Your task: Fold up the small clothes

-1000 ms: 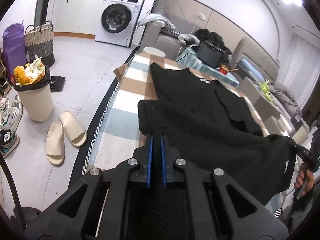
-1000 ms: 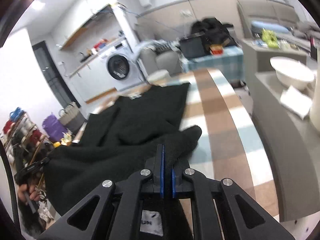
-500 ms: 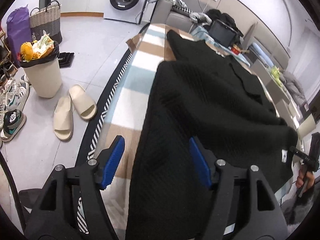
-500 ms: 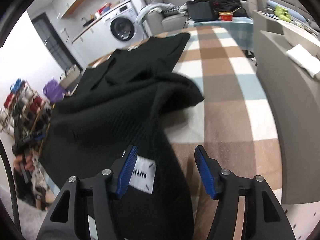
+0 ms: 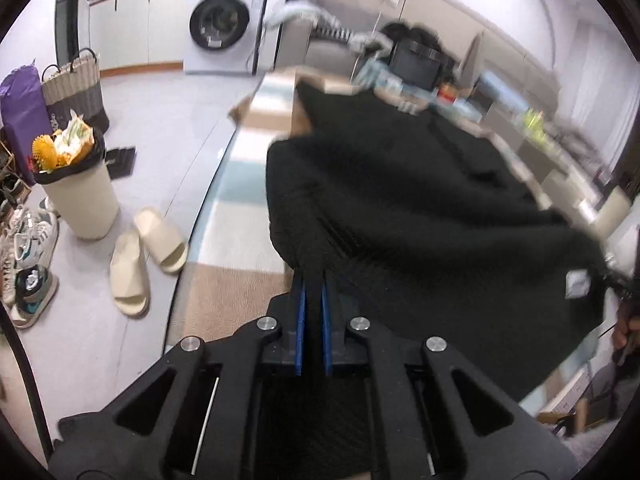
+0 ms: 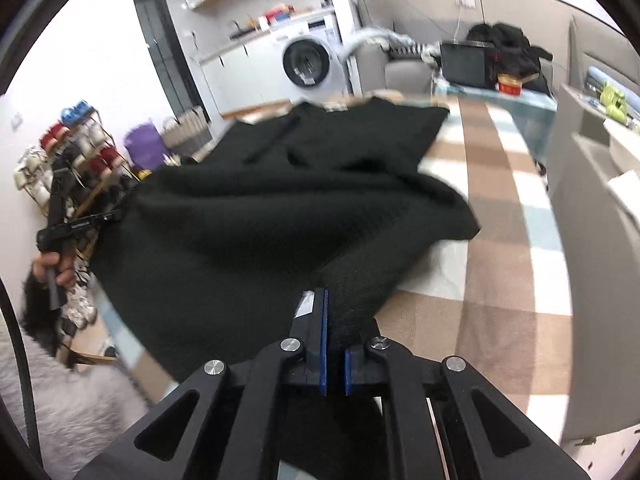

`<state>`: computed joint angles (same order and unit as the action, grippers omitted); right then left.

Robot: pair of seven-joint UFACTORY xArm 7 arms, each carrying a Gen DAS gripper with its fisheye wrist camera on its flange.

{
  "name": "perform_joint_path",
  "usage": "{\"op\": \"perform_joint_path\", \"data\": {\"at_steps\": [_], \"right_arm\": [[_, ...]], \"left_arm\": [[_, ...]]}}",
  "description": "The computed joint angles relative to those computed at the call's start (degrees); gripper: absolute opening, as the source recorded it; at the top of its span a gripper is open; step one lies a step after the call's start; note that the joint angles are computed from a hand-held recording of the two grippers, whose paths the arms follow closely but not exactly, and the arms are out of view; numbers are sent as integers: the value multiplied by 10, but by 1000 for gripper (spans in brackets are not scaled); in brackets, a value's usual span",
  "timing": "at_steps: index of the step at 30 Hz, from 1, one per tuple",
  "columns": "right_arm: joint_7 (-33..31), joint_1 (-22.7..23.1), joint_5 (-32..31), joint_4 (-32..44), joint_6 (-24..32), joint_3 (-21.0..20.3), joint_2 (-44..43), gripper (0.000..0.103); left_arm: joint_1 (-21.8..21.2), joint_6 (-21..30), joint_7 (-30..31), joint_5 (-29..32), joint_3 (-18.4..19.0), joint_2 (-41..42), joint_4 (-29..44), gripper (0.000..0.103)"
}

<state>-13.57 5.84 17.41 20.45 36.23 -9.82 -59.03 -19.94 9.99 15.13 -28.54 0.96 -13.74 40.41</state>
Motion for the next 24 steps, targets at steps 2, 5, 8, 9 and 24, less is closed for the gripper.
{"op": "perform_joint_path", "data": {"at_steps": [2,5,8,9,24], "right_arm": [[3,-4,4,-2,23,-6,-47,5],[20,-12,10,-3,45,-4,-107,5],[39,-15,16,-4,3,6,-133,5],[50,-19,12,0,-10,13,-128,5],[145,-15,-6,200,-164,-2,335,19]], "left_arm": [[-25,-10,25,-36,19,-48,-24,4],[-45,-23,22,-42,33,-114,-54,4],[-66,-26,16,-31,56,-145,-58,4],[-79,-29,19,-31,70,-144,-52,4],[-79,1,-113,66,109,211,235,10]]}}
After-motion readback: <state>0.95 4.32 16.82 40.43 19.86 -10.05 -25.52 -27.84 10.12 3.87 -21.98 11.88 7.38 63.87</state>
